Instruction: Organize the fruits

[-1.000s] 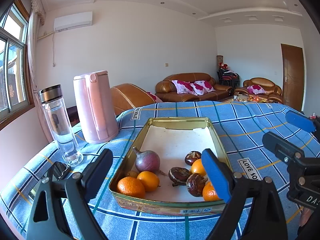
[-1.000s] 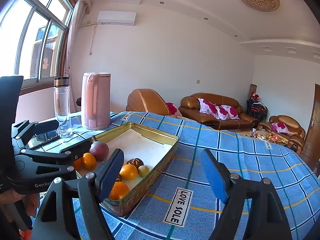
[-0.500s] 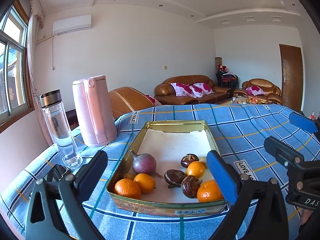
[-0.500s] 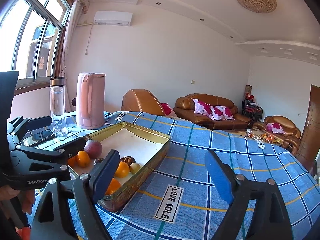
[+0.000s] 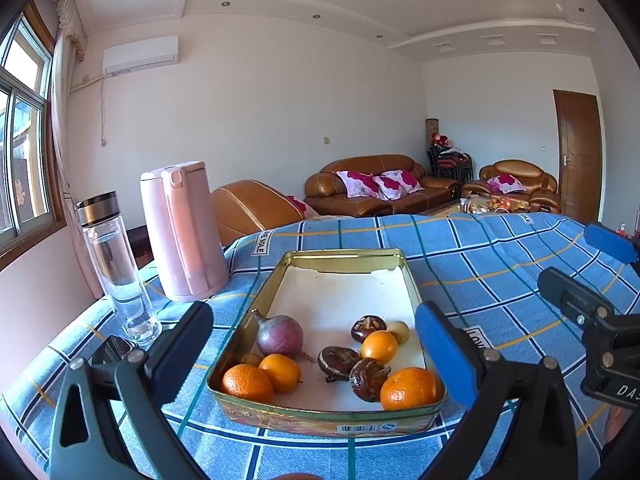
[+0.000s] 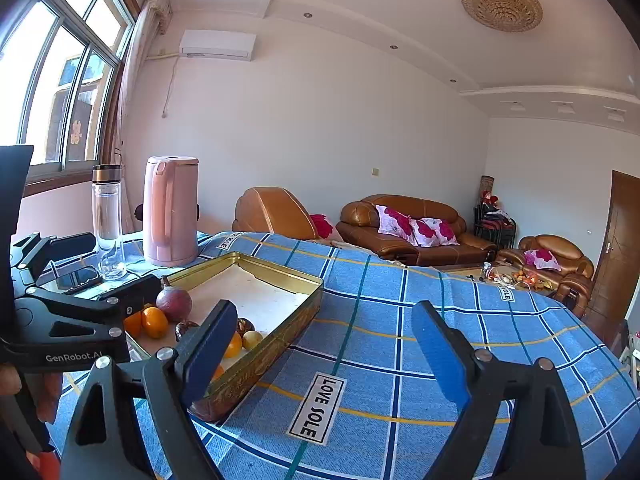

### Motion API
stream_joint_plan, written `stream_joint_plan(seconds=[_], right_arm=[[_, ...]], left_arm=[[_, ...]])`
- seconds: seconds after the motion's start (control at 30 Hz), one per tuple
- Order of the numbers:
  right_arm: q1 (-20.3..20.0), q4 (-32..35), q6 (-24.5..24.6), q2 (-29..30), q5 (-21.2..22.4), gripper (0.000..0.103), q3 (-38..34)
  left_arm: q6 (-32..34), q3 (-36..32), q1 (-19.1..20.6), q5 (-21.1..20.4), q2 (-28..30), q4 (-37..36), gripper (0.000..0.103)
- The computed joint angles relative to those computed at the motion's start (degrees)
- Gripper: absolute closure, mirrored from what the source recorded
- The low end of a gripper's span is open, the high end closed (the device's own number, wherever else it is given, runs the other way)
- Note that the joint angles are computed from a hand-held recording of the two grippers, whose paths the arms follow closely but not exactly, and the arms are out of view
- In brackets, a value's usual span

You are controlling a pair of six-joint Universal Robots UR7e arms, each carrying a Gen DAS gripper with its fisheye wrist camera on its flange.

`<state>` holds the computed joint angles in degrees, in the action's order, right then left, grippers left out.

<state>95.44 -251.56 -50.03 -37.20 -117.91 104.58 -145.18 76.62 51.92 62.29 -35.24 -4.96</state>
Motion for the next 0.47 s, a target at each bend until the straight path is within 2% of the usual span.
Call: stream_joint_plan(seconds=[0.3,0.47], right_arm=[[-0.6,-0.2,0.3,0.0,-0.1,0.013,0.6],[-0.9,0.0,0.9,-0.3,-0.1,0.013,1.1]], left_arm=[[1.4,1.3,-0.2,1.1,-0.4,-1.2,0.000],[1.3,1.2,-0.5,0.4,-0.1,-0.8,0.000]])
